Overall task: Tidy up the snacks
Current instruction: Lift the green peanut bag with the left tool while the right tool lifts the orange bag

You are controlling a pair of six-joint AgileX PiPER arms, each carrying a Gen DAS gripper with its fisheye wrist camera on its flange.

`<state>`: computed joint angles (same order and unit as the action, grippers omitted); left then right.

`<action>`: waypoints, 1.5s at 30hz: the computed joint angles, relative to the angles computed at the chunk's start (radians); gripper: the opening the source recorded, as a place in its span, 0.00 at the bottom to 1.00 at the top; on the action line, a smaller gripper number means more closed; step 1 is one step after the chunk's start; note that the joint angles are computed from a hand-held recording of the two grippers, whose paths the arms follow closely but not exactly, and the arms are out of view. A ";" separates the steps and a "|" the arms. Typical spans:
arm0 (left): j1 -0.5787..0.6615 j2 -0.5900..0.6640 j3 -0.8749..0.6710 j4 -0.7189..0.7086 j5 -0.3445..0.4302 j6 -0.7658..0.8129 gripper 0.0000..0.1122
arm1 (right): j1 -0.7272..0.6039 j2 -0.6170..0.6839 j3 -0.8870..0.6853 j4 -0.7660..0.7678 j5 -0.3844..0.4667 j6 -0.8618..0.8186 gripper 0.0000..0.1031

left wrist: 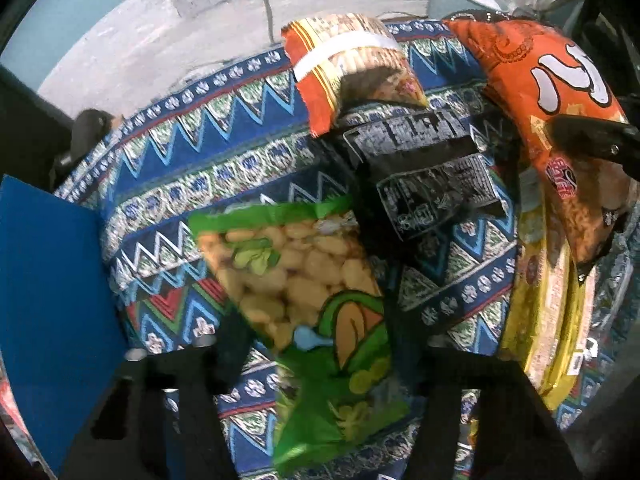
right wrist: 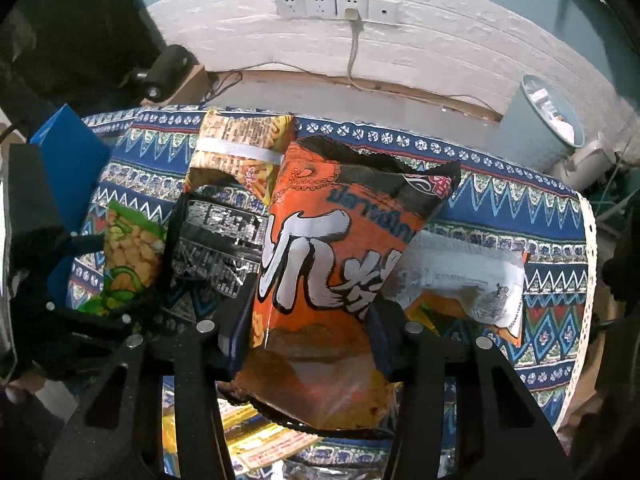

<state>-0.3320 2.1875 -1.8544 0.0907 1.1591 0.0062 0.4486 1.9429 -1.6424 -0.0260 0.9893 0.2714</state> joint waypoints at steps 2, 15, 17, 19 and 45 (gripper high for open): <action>-0.002 -0.015 0.027 0.011 -0.018 -0.003 0.47 | 0.002 -0.001 0.000 -0.003 0.001 -0.001 0.47; -0.015 -0.157 0.140 0.090 -0.073 -0.056 0.41 | 0.019 -0.040 0.004 -0.026 0.003 0.007 0.47; -0.020 -0.177 0.149 0.105 -0.082 -0.062 0.41 | 0.024 -0.046 0.002 -0.030 0.006 0.007 0.47; -0.021 -0.202 0.158 0.109 -0.087 -0.061 0.41 | 0.030 -0.056 0.002 -0.035 0.008 0.013 0.47; 0.012 -0.438 0.228 0.099 -0.100 -0.068 0.41 | 0.140 -0.157 -0.030 -0.104 0.034 0.084 0.47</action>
